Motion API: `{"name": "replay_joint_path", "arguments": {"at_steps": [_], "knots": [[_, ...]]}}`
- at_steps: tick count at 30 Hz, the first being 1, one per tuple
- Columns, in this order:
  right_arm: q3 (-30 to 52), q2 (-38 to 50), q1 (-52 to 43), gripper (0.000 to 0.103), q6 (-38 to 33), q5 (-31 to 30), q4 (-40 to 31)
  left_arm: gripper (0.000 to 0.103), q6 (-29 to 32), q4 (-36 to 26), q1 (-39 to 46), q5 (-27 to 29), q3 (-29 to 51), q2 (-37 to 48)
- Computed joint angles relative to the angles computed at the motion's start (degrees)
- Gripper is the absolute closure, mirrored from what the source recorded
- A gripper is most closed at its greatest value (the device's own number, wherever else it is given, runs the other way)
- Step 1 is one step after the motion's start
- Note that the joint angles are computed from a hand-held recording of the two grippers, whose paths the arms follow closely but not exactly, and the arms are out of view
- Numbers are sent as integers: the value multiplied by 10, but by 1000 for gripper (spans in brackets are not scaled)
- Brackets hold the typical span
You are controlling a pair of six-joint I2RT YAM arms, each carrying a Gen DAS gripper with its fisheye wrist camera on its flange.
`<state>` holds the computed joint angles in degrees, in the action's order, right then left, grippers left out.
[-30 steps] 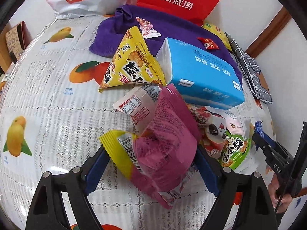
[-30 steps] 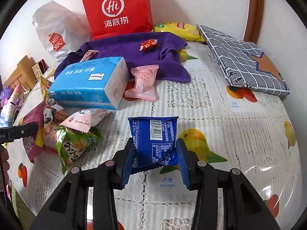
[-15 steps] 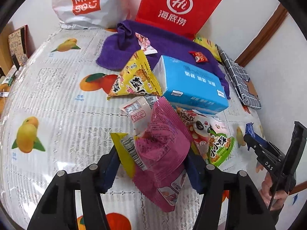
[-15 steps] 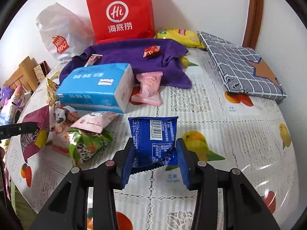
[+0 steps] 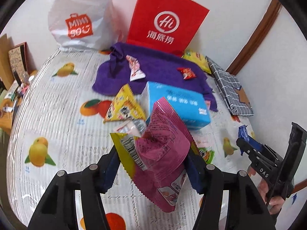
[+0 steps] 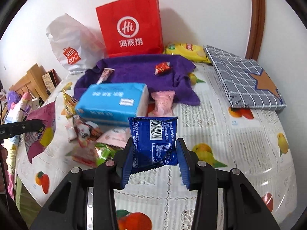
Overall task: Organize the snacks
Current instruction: 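Grasp the pink-and-yellow bag with the left tool while the right tool holds the blue packet, then carry the blue packet and pink bag over the purple towel with both tools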
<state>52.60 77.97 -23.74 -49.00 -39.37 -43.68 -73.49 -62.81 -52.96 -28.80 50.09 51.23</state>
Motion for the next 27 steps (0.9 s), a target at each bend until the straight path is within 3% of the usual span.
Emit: {"name": "replay_joint_path", "arguments": {"at_steps": [13,27], "knots": [[58,-13,47,60,66,-18,-4,43,137,49,101,44,63,48],[126,37,98,60,151,-3,40,43,258,102,217,106,103,100]]}}
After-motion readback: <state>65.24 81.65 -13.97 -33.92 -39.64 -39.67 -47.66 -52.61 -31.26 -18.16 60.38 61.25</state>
